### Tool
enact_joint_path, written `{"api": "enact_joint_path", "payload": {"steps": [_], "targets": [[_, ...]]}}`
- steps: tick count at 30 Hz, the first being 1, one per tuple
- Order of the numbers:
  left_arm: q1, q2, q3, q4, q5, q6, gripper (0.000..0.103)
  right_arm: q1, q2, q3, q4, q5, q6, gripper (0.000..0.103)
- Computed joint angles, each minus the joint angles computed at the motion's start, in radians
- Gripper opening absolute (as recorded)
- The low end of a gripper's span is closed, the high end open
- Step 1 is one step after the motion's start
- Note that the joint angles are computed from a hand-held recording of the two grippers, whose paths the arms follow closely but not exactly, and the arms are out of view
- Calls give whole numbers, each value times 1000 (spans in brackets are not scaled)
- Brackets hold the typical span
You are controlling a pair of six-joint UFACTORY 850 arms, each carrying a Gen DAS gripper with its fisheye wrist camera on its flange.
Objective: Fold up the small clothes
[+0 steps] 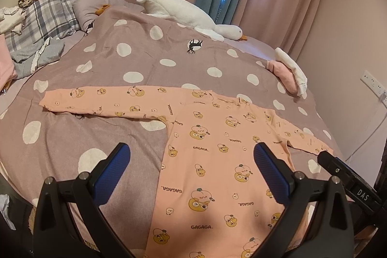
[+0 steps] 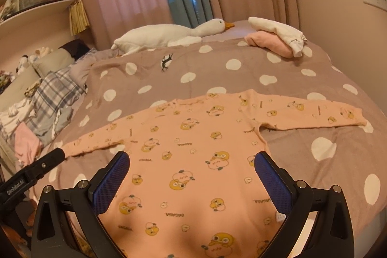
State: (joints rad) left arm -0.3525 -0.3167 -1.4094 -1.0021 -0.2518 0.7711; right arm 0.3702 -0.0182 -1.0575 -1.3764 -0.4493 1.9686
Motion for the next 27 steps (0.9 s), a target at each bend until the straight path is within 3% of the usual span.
{"api": "enact_joint_path", "payload": {"steps": [27], "targets": [[0,6,4,-5,-36,4,102,6,-1,7,-6,-7,20,102]]}}
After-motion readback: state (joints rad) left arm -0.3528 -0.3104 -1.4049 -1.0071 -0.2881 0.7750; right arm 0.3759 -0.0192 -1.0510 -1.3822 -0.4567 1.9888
